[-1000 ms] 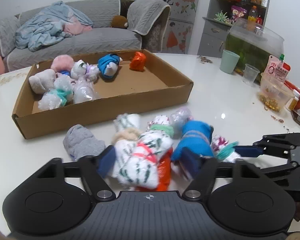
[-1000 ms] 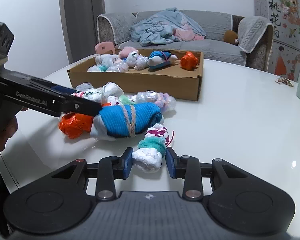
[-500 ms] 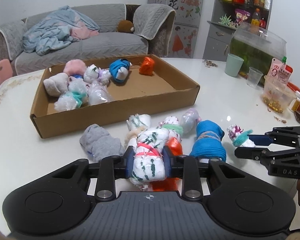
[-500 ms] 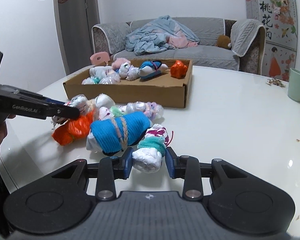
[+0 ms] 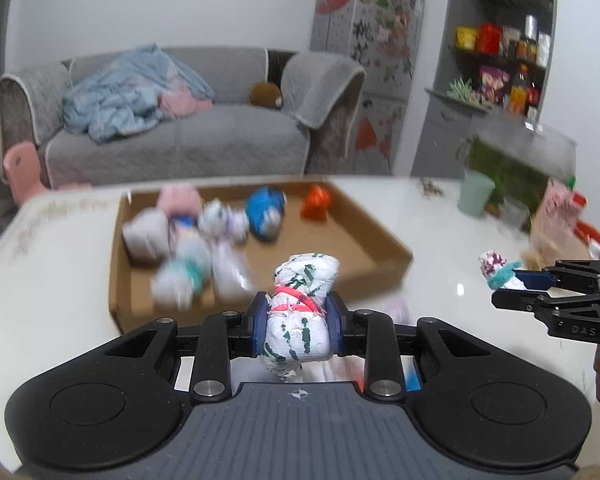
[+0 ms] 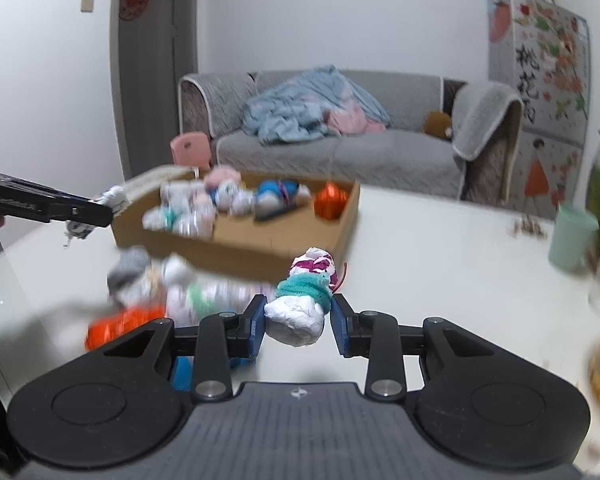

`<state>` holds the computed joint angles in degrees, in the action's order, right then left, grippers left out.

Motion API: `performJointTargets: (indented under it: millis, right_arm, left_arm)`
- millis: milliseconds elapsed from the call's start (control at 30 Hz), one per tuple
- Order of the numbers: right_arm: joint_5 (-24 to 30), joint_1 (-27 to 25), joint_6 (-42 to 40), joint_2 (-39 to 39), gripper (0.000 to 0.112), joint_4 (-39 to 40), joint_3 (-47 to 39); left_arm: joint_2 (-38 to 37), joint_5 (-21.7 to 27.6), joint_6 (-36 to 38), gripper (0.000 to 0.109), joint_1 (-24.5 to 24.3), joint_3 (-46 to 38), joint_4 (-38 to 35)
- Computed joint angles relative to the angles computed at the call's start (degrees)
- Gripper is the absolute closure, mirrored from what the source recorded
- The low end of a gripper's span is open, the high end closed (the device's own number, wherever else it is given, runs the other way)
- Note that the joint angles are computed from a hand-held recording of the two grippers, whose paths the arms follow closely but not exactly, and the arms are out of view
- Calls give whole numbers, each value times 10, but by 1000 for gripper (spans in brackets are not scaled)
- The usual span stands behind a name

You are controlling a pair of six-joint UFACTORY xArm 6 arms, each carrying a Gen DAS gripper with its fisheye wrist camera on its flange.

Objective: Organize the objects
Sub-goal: 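Carry the two white socks into the box with both tools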

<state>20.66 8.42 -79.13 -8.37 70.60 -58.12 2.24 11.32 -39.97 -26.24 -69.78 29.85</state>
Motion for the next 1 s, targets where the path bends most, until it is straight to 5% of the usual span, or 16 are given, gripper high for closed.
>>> performJointTargets:
  millis: [267, 567, 1000]
  right_arm:
    - [36, 3, 8, 110, 81, -50, -175]
    - [126, 14, 137, 299, 81, -196, -397]
    - [258, 34, 295, 487, 81, -367, -638]
  left_arm:
    - [141, 69, 126, 72, 8, -231, -113]
    - [336, 196, 191, 72, 6, -463, -232]
    - [435, 298, 151, 73, 27, -584, -158]
